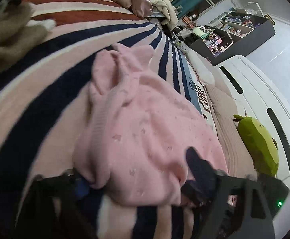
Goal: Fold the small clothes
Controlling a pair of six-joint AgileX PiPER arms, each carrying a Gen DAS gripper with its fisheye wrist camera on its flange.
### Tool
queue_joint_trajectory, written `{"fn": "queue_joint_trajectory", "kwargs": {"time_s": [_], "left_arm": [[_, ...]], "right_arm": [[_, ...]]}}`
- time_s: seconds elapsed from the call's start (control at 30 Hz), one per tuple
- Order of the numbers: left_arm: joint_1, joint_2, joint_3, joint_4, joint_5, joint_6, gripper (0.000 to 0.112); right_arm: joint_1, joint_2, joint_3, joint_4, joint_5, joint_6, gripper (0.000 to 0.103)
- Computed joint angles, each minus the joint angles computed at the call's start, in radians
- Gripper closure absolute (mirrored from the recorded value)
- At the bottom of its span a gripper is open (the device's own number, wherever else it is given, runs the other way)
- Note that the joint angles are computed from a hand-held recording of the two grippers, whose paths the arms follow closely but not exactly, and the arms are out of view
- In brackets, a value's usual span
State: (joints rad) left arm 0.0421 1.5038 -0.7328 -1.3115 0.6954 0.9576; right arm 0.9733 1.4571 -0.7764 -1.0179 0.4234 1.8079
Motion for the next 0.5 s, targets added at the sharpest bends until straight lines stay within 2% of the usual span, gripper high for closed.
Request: {"fn": "queue_joint_trajectory", "kwargs": {"time_s": [0.03,0.1,0.13,0.17,0.2,0.23,0.3,0.4,0.5], "left_arm": [[-0.034,0.006,-0.020,0.031,-0.040,-0.043,0.064],[-0.123,-0.005,-0.063,0.165,-0.158,-0.127,0.073],[-0.149,-0.010,-0.079,0.203,-0.190,-0.121,0.085],[-0.168,-0.009,-0.099,0.230,-0.203,-0.115,0.086],[-0.184,-0.009,-0.120,0.260,-0.203,-0.111,0.090],[-0.194,-0.017,-0.131,0.279,-0.204,-0.101,0.091],[-0.259,-0.048,-0.151,0.358,-0.260,-0.122,0.092],[-0.350,-0.098,-0.165,0.460,-0.323,-0.172,0.093],[-0.514,-0.094,-0.221,0.677,-0.379,-0.306,0.093]], "right_arm": [[-0.004,-0.004,-0.003,0.018,-0.007,-0.008,0.095],[-0.038,-0.052,0.016,0.089,-0.061,-0.073,0.092],[-0.058,-0.097,0.039,0.096,-0.083,-0.081,0.088],[-0.059,-0.133,0.051,0.067,-0.065,-0.048,0.085],[-0.047,-0.174,0.064,0.026,-0.017,0.001,0.080],[-0.035,-0.255,0.087,-0.020,0.071,0.039,0.072],[-0.024,-0.370,0.116,-0.029,0.180,0.032,0.064],[-0.036,-0.572,0.178,0.001,0.265,-0.020,0.064],[0.016,-0.777,0.233,-0.001,0.402,-0.018,0.064]]}}
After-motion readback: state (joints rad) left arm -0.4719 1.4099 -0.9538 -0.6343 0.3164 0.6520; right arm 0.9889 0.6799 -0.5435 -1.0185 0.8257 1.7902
